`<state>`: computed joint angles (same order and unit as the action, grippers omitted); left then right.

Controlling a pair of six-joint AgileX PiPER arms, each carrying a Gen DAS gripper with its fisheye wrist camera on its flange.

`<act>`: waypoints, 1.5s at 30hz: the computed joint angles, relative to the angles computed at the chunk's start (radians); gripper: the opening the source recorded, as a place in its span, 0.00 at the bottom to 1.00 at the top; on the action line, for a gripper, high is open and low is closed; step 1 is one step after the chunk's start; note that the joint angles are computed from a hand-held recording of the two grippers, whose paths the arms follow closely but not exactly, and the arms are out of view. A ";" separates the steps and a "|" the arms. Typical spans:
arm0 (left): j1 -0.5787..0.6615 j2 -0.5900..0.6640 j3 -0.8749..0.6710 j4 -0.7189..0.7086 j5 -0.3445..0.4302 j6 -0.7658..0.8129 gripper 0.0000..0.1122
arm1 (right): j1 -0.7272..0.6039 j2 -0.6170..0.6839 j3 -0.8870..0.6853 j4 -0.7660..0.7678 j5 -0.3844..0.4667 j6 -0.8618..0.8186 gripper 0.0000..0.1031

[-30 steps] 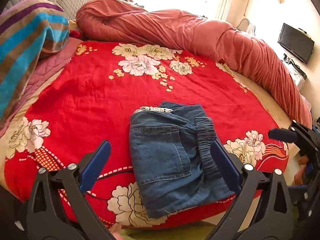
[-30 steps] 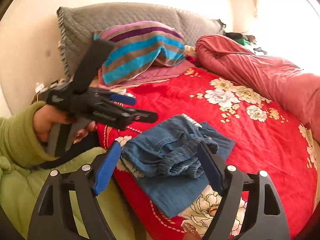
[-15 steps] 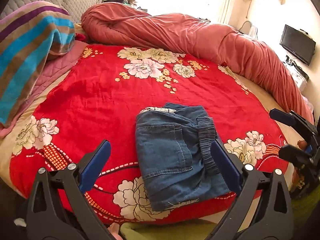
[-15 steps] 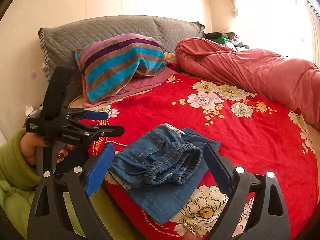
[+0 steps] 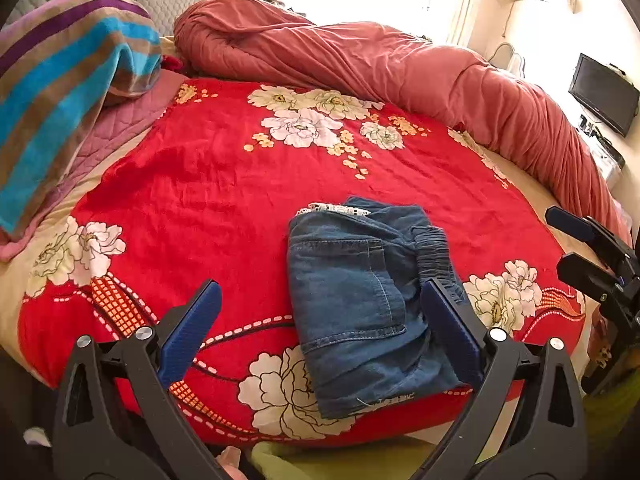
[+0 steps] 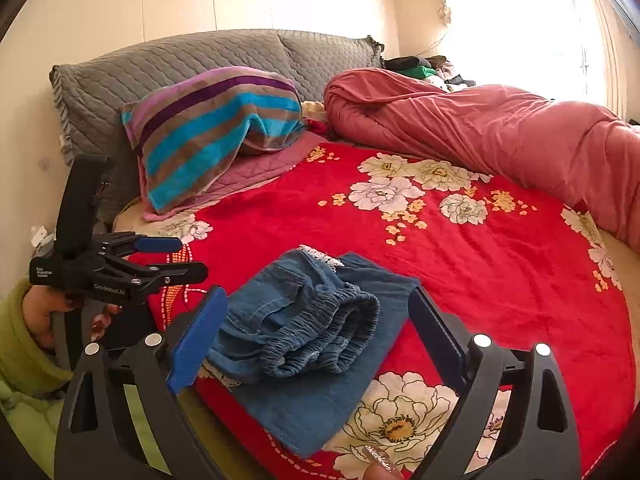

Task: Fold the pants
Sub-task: 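Release both tools and hold them open above the folded pants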

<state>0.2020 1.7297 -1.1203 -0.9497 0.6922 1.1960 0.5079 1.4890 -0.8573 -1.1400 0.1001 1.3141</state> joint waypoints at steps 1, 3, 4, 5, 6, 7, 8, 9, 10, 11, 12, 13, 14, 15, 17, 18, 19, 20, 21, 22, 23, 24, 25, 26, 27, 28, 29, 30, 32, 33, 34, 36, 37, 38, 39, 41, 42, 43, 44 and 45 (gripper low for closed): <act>0.001 0.003 0.001 0.001 -0.001 0.001 0.83 | 0.001 0.003 -0.001 -0.001 0.003 0.000 0.88; 0.002 0.006 0.005 0.003 -0.004 0.003 0.83 | 0.004 0.010 -0.006 0.013 0.011 -0.009 0.88; 0.005 0.012 0.004 0.003 -0.003 0.005 0.83 | 0.004 0.014 -0.008 0.018 0.016 -0.011 0.88; 0.008 0.020 0.002 0.006 -0.004 0.003 0.83 | 0.004 0.020 -0.013 0.060 0.029 -0.044 0.88; 0.007 0.027 0.001 0.013 -0.008 -0.004 0.83 | 0.001 0.026 -0.016 0.091 0.032 -0.070 0.88; 0.008 0.036 -0.004 0.018 -0.008 -0.008 0.83 | -0.001 0.034 -0.020 0.118 0.040 -0.090 0.88; 0.009 0.046 -0.008 0.020 -0.008 -0.009 0.83 | -0.007 0.046 -0.027 0.172 0.052 -0.133 0.88; 0.010 0.058 -0.013 0.025 -0.009 -0.015 0.83 | -0.019 0.061 -0.033 0.261 0.054 -0.211 0.88; 0.010 0.073 -0.021 0.033 -0.007 -0.031 0.83 | -0.026 0.073 -0.039 0.310 0.060 -0.248 0.88; 0.013 0.089 -0.030 0.033 0.003 -0.038 0.83 | -0.032 0.085 -0.043 0.338 0.067 -0.263 0.88; 0.016 0.100 -0.038 0.033 0.008 -0.041 0.83 | -0.041 0.097 -0.047 0.398 0.069 -0.312 0.88; 0.016 0.112 -0.044 0.040 0.009 -0.052 0.83 | -0.051 0.106 -0.050 0.448 0.068 -0.355 0.88; 0.017 0.119 -0.046 0.042 0.010 -0.056 0.83 | -0.065 0.125 -0.055 0.497 0.070 -0.390 0.88; 0.018 0.127 -0.048 0.041 0.014 -0.054 0.83 | -0.075 0.136 -0.059 0.552 0.071 -0.436 0.88; 0.014 0.129 -0.043 0.041 0.011 -0.053 0.83 | -0.091 0.147 -0.054 0.627 0.066 -0.498 0.88; 0.013 0.131 -0.042 0.041 0.012 -0.049 0.83 | -0.096 0.152 -0.054 0.653 0.067 -0.520 0.88; 0.012 0.132 -0.041 0.042 0.014 -0.046 0.83 | -0.100 0.157 -0.055 0.677 0.071 -0.539 0.88; 0.010 0.132 -0.038 0.043 0.013 -0.046 0.83 | -0.104 0.162 -0.055 0.700 0.070 -0.558 0.88; 0.009 0.131 -0.036 0.043 0.016 -0.044 0.83 | -0.108 0.164 -0.052 0.728 0.066 -0.587 0.88; 0.008 0.130 -0.031 0.038 0.019 -0.036 0.83 | -0.110 0.165 -0.052 0.746 0.068 -0.604 0.88; 0.005 0.129 -0.028 0.037 0.017 -0.035 0.83 | -0.110 0.170 -0.052 0.740 0.070 -0.596 0.88; 0.001 0.128 -0.025 0.037 0.016 -0.033 0.83 | -0.112 0.175 -0.052 0.769 0.066 -0.624 0.88; -0.004 0.128 -0.023 0.040 0.013 -0.033 0.83 | -0.115 0.177 -0.050 0.804 0.065 -0.659 0.88; -0.010 0.129 -0.020 0.044 0.007 -0.035 0.83 | -0.114 0.183 -0.052 0.822 0.068 -0.674 0.88; -0.018 0.131 -0.018 0.049 -0.004 -0.038 0.83 | -0.116 0.190 -0.055 0.852 0.069 -0.704 0.88; -0.028 0.138 -0.014 0.055 -0.024 -0.041 0.83 | -0.118 0.196 -0.055 0.881 0.068 -0.730 0.88; -0.040 0.146 -0.011 0.073 -0.046 -0.054 0.83 | -0.121 0.205 -0.057 0.920 0.069 -0.765 0.88; -0.059 0.160 -0.012 0.123 -0.073 -0.095 0.83 | -0.125 0.211 -0.059 0.956 0.071 -0.797 0.88; -0.087 0.193 -0.018 0.214 -0.095 -0.170 0.83 | -0.130 0.224 -0.061 1.003 0.075 -0.835 0.88; -0.089 0.200 -0.018 0.220 -0.098 -0.174 0.83 | -0.132 0.228 -0.061 1.010 0.076 -0.838 0.88; -0.088 0.197 -0.017 0.220 -0.097 -0.172 0.83 | -0.135 0.231 -0.062 1.024 0.076 -0.850 0.88; -0.084 0.188 -0.016 0.222 -0.089 -0.165 0.83 | -0.138 0.235 -0.062 1.036 0.077 -0.859 0.88; -0.081 0.187 -0.013 0.217 -0.084 -0.155 0.83 | -0.140 0.235 -0.060 1.037 0.077 -0.859 0.88; -0.075 0.188 -0.018 0.215 -0.068 -0.152 0.83 | -0.141 0.231 -0.058 1.035 0.074 -0.858 0.88; -0.063 0.184 -0.023 0.202 -0.045 -0.142 0.83 | -0.143 0.226 -0.054 1.021 0.068 -0.846 0.88; -0.024 0.163 -0.037 0.123 0.008 -0.092 0.83 | -0.141 0.216 -0.053 0.944 0.065 -0.772 0.88; -0.019 0.153 -0.042 0.111 0.012 -0.092 0.82 | -0.144 0.216 -0.055 0.937 0.064 -0.765 0.88; -0.015 0.142 -0.053 0.098 0.013 -0.093 0.83 | -0.149 0.214 -0.057 0.944 0.062 -0.769 0.88; -0.011 0.137 -0.062 0.086 0.012 -0.092 0.82 | -0.152 0.213 -0.058 0.946 0.059 -0.769 0.88; -0.011 0.134 -0.068 0.079 0.011 -0.093 0.82 | -0.156 0.211 -0.060 0.947 0.057 -0.768 0.88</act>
<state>0.1914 1.8633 -1.1886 -0.8707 0.7033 1.1026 0.3522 1.7005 -0.9175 -0.1931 0.1574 0.5460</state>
